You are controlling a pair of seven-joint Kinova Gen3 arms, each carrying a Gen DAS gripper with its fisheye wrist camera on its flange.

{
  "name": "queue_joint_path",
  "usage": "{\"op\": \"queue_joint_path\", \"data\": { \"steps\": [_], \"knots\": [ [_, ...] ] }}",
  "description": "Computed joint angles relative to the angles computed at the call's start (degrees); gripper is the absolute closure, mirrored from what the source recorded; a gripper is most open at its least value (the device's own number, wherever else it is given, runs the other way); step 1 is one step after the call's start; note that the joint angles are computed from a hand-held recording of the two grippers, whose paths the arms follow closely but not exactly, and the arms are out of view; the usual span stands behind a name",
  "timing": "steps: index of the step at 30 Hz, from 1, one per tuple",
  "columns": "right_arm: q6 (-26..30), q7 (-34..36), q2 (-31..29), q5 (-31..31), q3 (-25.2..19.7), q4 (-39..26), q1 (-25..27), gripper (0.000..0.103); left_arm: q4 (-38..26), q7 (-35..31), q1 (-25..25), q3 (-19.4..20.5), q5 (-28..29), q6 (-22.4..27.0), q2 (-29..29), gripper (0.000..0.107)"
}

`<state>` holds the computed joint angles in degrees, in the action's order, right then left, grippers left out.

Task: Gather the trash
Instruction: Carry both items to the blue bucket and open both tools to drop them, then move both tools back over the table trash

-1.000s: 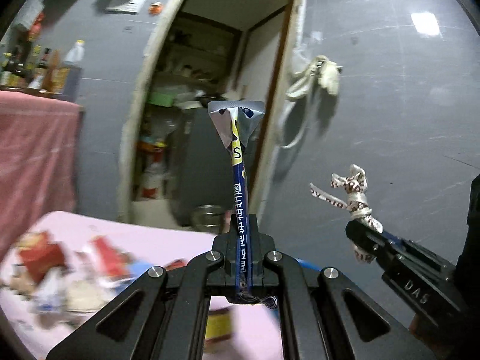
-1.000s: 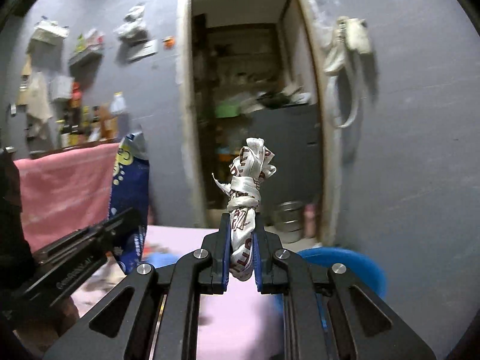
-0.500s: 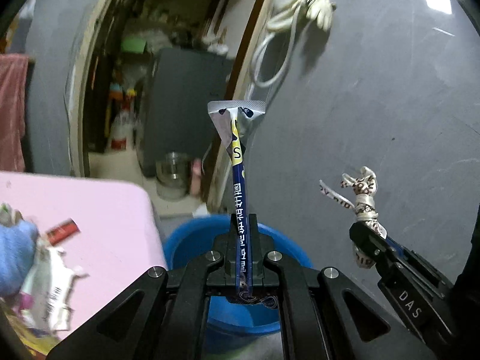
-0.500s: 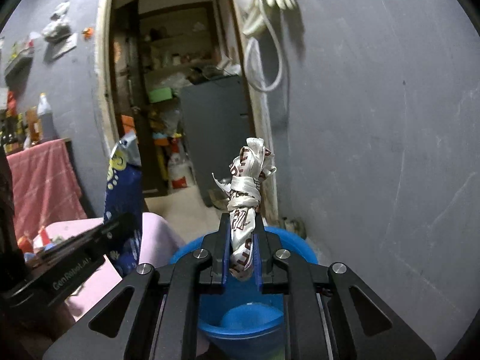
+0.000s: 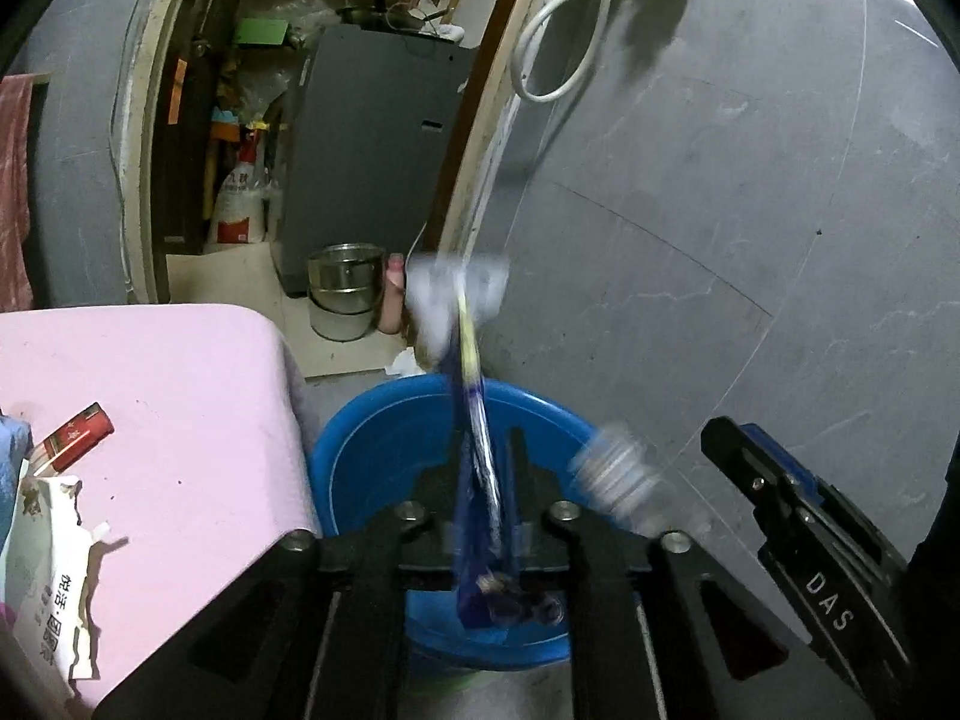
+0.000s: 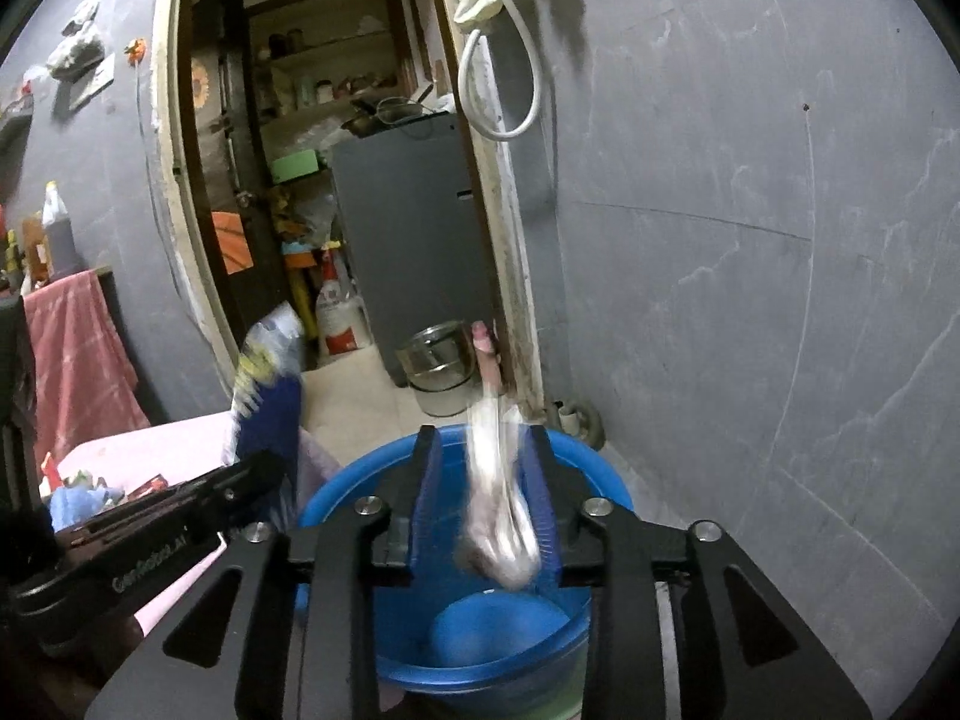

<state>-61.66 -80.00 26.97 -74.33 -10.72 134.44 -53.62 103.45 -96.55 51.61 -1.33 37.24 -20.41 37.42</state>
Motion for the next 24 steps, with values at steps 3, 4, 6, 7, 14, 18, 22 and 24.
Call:
{"op": "queue_joint_path", "data": {
  "steps": [3,4,6,7,14,18,22,24],
  "knots": [
    [-0.4,0.0,-0.2,-0.6,0.0,0.1,-0.1,0.075,0.9,0.9,-0.6,0.9,-0.6,-1.0,-0.6,0.081],
    [-0.5,0.0,-0.4,-0.9,0.0,0.2,-0.2,0.075,1.1,1.1,-0.6,0.9,-0.4,-1.3,-0.7,0.080],
    [-1.3,0.2,-0.7,-1.8,-0.2,0.3,-0.6,0.075,1.7,0.9,-0.3,0.7,0.3,-1.6,-1.5,0.080],
    [-1.9,0.3,-0.9,-2.3,-0.3,0.5,-0.9,0.075,2.3,0.8,0.0,0.7,0.7,-2.5,-2.0,0.077],
    [-7.5,3.1,-3.4,-7.1,-2.2,0.8,-3.9,0.054,8.6,-1.7,0.9,2.7,6.1,-11.6,-7.2,0.046],
    [-11.3,6.0,-5.2,-10.2,-4.2,-0.3,-6.0,0.033,12.8,-5.7,1.9,3.5,11.1,-16.9,-11.5,0.025],
    [-15.5,6.8,-5.9,-11.3,-6.1,-1.7,-8.1,0.020,17.4,-9.9,2.4,4.8,16.2,-22.0,-15.7,0.012],
    [-17.1,7.8,-6.1,-11.6,-7.0,-3.1,-9.1,0.013,20.4,-10.8,2.3,5.8,17.9,-24.6,-18.0,0.012]
  ]
}}
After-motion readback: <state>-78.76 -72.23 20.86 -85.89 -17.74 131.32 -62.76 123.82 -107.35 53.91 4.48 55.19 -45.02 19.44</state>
